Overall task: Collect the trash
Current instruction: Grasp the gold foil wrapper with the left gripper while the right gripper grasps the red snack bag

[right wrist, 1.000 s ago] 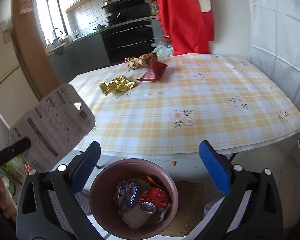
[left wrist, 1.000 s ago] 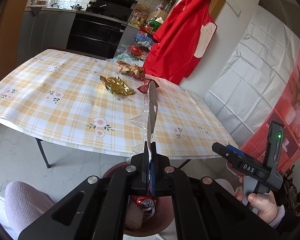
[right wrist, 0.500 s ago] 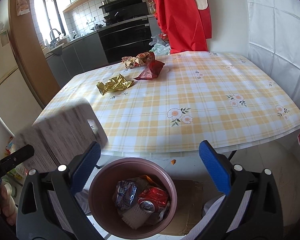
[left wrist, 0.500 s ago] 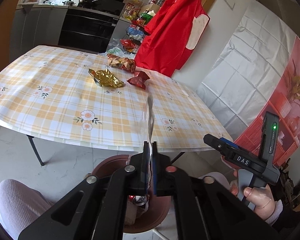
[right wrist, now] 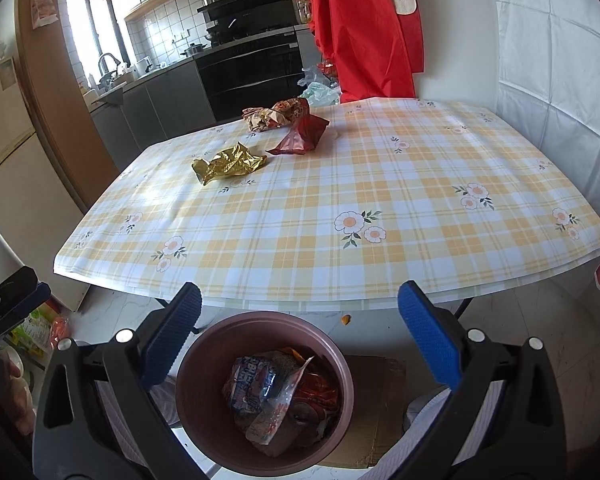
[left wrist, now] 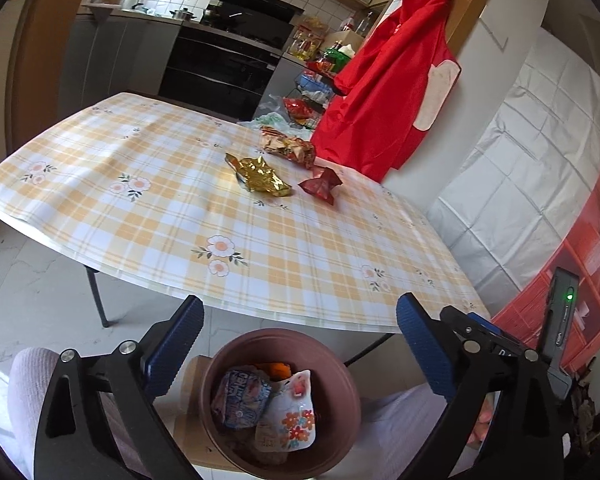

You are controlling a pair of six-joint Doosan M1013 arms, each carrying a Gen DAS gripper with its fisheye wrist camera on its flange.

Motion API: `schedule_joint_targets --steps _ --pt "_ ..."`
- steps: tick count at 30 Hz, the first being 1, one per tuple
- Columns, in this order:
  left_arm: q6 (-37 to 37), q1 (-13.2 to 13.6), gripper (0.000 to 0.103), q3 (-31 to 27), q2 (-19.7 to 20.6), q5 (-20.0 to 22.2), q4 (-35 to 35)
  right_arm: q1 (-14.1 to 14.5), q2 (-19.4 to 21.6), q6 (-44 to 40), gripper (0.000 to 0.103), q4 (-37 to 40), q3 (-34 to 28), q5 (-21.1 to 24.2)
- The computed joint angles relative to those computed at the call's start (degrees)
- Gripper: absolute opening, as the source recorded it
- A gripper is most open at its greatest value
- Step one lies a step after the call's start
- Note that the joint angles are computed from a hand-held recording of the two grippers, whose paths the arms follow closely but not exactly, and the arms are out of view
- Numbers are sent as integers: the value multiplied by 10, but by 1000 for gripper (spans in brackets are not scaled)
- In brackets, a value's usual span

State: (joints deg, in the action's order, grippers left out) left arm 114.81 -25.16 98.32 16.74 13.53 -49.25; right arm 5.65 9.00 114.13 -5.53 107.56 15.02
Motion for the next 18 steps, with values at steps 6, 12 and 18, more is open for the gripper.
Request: schedule_joint_targets --steps 6,12,18 --pt "-107 -1 97 -4 4 -3 106 -1 1 -8 97 8 0 2" --pt "-181 -1 97 -12 12 2 185 -6 8 -24 97 26 -2 8" --pt "-262 0 97 -23 25 14 262 -12 18 -44 97 54 -5 15"
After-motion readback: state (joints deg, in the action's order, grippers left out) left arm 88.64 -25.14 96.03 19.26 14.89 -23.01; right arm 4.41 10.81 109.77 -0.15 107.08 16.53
